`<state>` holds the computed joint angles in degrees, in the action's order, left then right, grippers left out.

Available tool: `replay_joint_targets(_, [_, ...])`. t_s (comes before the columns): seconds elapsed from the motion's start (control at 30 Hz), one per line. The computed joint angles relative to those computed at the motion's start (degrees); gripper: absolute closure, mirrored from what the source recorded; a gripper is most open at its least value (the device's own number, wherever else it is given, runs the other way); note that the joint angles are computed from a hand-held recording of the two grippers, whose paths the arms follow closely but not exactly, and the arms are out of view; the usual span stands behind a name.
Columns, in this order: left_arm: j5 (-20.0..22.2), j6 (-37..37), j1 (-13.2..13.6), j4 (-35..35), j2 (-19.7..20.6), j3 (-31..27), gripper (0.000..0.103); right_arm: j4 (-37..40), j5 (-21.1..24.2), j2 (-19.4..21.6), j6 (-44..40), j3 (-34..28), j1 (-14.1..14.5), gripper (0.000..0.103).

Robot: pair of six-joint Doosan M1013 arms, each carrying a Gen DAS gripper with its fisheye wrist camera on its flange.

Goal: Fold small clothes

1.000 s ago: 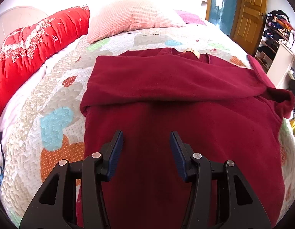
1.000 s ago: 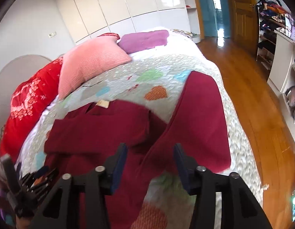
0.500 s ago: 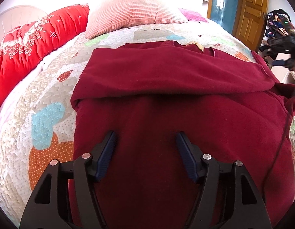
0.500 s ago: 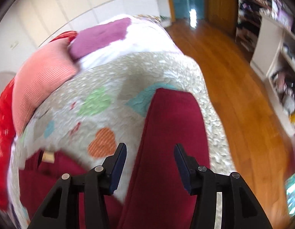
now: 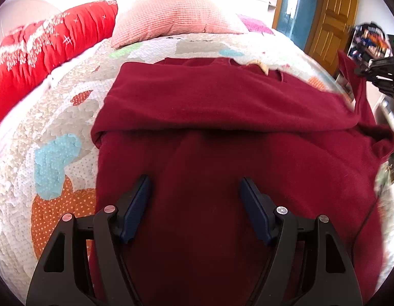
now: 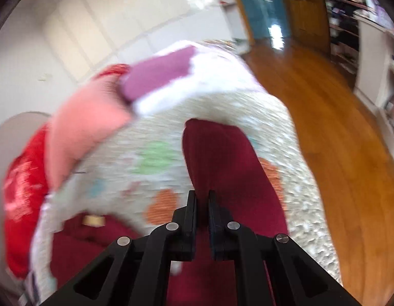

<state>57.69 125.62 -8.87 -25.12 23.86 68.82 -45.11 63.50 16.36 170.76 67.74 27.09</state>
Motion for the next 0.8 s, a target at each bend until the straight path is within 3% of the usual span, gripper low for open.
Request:
replay_joint_targets(0.07, [0.5,0.2,1.0,-2.7,-0.1,-0.7,0.031,-1.1,-2.2,0.5,-5.4,-2.3,2.2,0.096])
replay_joint_targets(0.17, [-2.3,-0.6,2.1,-3.4,-0.7,-1.5,0.031,0.0,-6.2,3.0,-14.2,-7.1,4.9,0.096])
replay_joint_targets(0.33, [-0.6,-7.0,4.7,-5.1,1.6,-6.7,0.031,12.9,-13.6,10.5,-29.5,-15.6,6.4,0.096])
replay_joint_targets(0.47, [2.2,-11.9,6.3,-7.8,4.3,-11.1,0.031,17.7,-12.1,17.3,-36.5,-21.1,6.9,0.094])
replay_joint_targets(0.53, [4.5,-14.0,6.6,-8.2,5.6,-13.0,0.031,24.1,-3.8,21.5,-40.1,-26.3,6.2,0.093])
replay_joint_targets(0.57, [6.1,-15.2,6.6,-7.9,6.4,-14.3,0.031,26.2,-1.9,22.2,-40.3,-27.0,5.8,0.092])
replay_joint_targets(0.67, [7.5,-14.9,6.4,-7.7,7.8,-16.2,0.031,28.0,-8.8,18.1,-37.2,-19.4,5.7,0.079])
replay_joint_targets(0.8, [9.1,-15.5,5.1,-6.8,9.6,-19.0,0.031,19.7,-13.4,12.1,-29.6,-10.9,7.5,0.067])
